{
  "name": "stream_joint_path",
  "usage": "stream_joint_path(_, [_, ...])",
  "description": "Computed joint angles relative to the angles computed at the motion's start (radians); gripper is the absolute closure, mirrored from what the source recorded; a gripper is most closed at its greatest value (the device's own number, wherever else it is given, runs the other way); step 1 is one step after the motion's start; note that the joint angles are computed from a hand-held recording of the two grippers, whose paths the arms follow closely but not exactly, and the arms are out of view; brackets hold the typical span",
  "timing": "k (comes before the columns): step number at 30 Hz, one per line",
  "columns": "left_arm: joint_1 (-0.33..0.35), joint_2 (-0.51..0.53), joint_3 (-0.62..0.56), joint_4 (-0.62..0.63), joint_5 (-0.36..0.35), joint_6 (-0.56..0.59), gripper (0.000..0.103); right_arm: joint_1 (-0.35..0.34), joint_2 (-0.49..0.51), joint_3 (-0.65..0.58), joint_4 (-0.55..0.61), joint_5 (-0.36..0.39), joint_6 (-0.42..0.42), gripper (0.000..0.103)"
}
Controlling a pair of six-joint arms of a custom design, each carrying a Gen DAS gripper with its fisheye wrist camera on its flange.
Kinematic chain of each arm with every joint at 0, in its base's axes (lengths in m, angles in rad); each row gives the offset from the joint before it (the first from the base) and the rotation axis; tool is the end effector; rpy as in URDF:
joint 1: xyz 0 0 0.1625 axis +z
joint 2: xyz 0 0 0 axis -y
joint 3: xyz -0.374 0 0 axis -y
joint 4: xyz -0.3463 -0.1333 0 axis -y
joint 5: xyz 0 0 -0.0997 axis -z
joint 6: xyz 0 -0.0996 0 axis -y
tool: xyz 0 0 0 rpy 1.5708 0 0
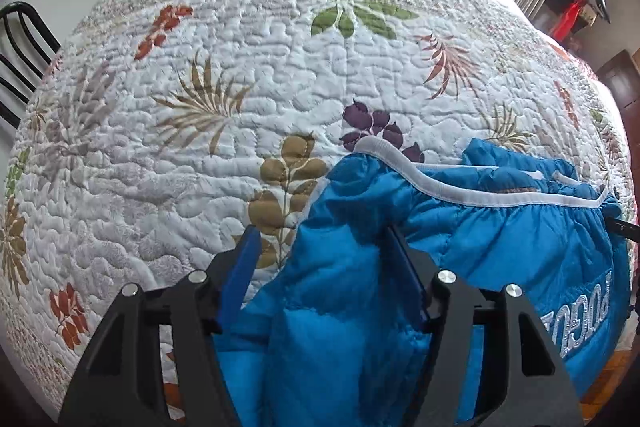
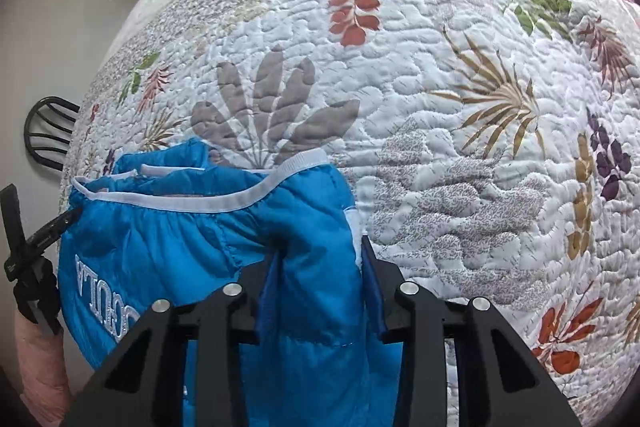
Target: Fold large clothes
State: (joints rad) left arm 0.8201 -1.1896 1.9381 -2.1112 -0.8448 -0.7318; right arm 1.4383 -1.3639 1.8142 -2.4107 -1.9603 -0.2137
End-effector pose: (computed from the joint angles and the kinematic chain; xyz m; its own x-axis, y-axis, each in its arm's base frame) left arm -0.1782 -0.4834 0.1805 -0.7832 -0.0239 -0.6213 0.1937 0.9402 -0.2803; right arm 0.0265 -0.5239 0.3304 -0.9034 0.0647 0.4238 -0.0710 0.9523 -0.2967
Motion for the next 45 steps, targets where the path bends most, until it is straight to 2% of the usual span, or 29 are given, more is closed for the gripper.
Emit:
stream_joint_path(2, [0.024,0.009,0.009,-0.037,-0.013,0.015,0.033,-0.013,0.005,0.001,-0.008,0.016,-0.001,0.066])
stream_joint_path(7, [0.038,-0.017,0.027,-0.078,-0.047,0.005,0.035,-0.018,-0.018,0.010,-0.008,0.038,0.003,0.064])
stream_joint_path(9, [0.020,-0.048,0.035,-0.052,-0.036,-0.028,0.037,-0.012,-0.054,0.036,-0.023,0.032,0.003,0.056])
stream_joint_path(13, [-0.071,-0.184,0.107,0.009,0.025,-0.138,0.038,0.018,-0.167,0.116,-0.047,0.013,-0.051,0.056])
stream_joint_path(16, [-0.165,-0.316,0.158,0.149,0.043,-0.303,0.038,0.061,-0.263,0.175,-0.021,-0.011,-0.093,0.058])
stream_joint_path(20, [-0.315,-0.415,0.184,0.456,0.037,-0.611,0.035,0.142,-0.379,0.253,0.048,-0.072,-0.122,0.066])
stream_joint_path(21, [-0.359,-0.436,0.193,0.539,0.014,-0.714,0.035,0.160,-0.396,0.268,0.071,-0.074,-0.122,0.069])
stream_joint_path(23, [-0.423,-0.480,0.223,0.627,-0.035,-0.870,0.034,0.191,-0.434,0.308,0.111,-0.073,-0.134,0.069])
stream_joint_path(25, [-0.484,-0.523,0.265,0.663,-0.090,-1.001,0.034,0.213,-0.447,0.341,0.132,-0.087,-0.137,0.071])
stream_joint_path(29, [-0.582,-0.597,0.366,0.622,-0.159,-1.161,0.031,0.209,-0.440,0.392,0.156,-0.097,-0.129,0.075])
stream_joint_path(32, [-0.603,-0.619,0.435,0.533,-0.168,-1.217,0.029,0.188,-0.412,0.434,0.112,-0.155,-0.122,0.078])
stream_joint_path(36, [-0.574,-0.605,0.495,0.401,-0.153,-1.228,0.029,0.148,-0.370,0.472,0.042,-0.172,-0.141,0.080])
stream_joint_path(40, [-0.513,-0.556,0.503,0.313,-0.129,-1.151,0.029,0.125,-0.347,0.476,0.023,-0.160,-0.130,0.080])
stream_joint_path(45, [-0.455,-0.545,0.518,0.214,-0.099,-1.063,0.026,0.101,-0.358,0.473,0.033,-0.128,-0.120,0.080])
